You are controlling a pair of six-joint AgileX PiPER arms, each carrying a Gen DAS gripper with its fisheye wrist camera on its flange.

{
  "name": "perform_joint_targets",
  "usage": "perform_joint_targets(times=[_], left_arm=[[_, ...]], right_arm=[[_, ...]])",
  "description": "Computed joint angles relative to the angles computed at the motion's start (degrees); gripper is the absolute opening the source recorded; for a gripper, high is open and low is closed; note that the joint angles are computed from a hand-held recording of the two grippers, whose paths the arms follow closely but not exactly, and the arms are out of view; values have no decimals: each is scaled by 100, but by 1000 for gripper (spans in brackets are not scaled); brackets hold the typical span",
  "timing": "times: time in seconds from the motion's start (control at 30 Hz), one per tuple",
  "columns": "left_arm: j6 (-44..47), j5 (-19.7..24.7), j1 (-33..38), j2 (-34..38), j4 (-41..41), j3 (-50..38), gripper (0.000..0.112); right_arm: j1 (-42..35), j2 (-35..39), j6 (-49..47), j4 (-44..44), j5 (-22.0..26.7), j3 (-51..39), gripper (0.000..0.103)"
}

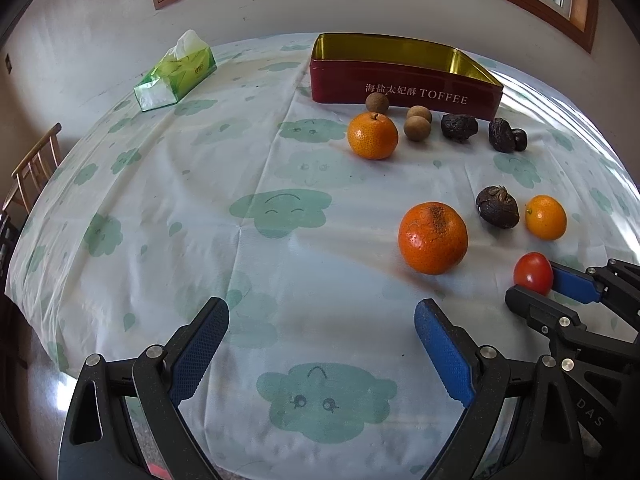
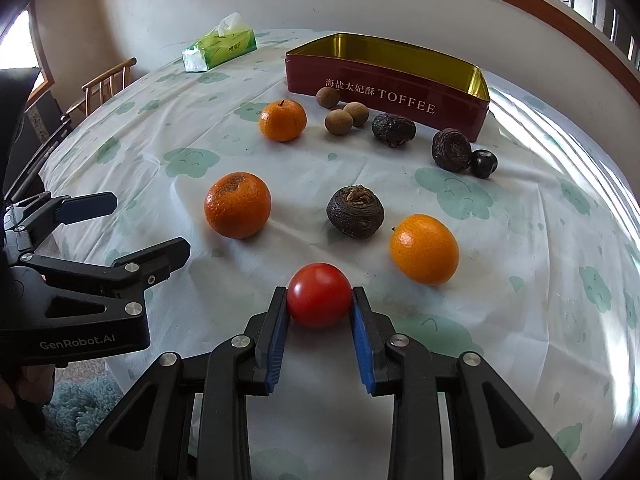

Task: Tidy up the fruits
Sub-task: 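Grasp the red tomato with the right tool while the left tool approaches the tangerine, then grasp the large tangerine with the left tool while the right tool holds the tomato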

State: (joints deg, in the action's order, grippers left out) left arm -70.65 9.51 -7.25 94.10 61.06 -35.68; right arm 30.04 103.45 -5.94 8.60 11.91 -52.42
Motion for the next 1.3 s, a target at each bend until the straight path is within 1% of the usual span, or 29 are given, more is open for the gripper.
perform_joint_targets(times=[0.2,0.27,0.33,0.37,0.4,0.47,0.53,0.6,0.67,0.7,0.73,0.77,0.83,0.93,1.03,1.07,1.1,1.17,1.3], left_arm=[[447,-188,-125,29,-394,-47,94],[563,-281,-178,35,-491,-57,94],[1269,-376,-182,63,-1188,-96,94],[1625,-419,-184,84,-1541,-121,94],[1865,-445,-193,102,-1786,-145,94],[2238,-430,-230,158,-2181,-225,94],[2350,-391,-278,224,-2299,-314,94],[2322,-373,-315,282,-2281,-387,94],[2266,-305,-346,367,-2257,-507,89],[2381,-286,-344,418,-2379,-568,87],[2522,-279,-342,459,-2530,-624,86],[2577,-275,-342,491,-2591,-664,84],[2555,-230,-363,566,-2549,-761,80],[2605,-224,-373,668,-2551,-864,76],[2961,-225,-372,779,-2866,-966,68],[3015,-240,-370,813,-2910,-991,67],[2844,-268,-375,815,-2726,-989,65],[2905,-326,-369,820,-2730,-987,61],[2525,-465,-355,819,-2287,-950,47]], right_arm=[[-390,-137,308,-155,-2,176,28],[-561,-185,224,-43,-27,253,28],[-709,-226,446,-246,-75,336,28],[-793,-243,409,-204,-101,375,28],[-879,-256,345,-140,-130,411,28],[-1030,-277,606,-400,-207,483,28],[-1195,-276,344,-141,-244,496,28],[-1301,-249,429,-203,-261,470,28],[-1361,-213,335,-93,-271,423,28],[-1361,-190,548,-306,-290,405,28],[-1352,-163,936,-708,-325,391,28],[-1359,-131,1095,-881,-347,363,28],[-1409,-79,1002,-810,-381,319,28],[-1446,21,1176,-1019,-394,201,28],[-1454,89,1330,-1202,-381,116,28],[-1453,111,1374,-1254,-375,88,28],[-1452,123,1439,-1331,-378,75,28],[-1451,141,1500,-1389,-386,59,28],[-1434,154,1662,-1554,-364,34,28]])
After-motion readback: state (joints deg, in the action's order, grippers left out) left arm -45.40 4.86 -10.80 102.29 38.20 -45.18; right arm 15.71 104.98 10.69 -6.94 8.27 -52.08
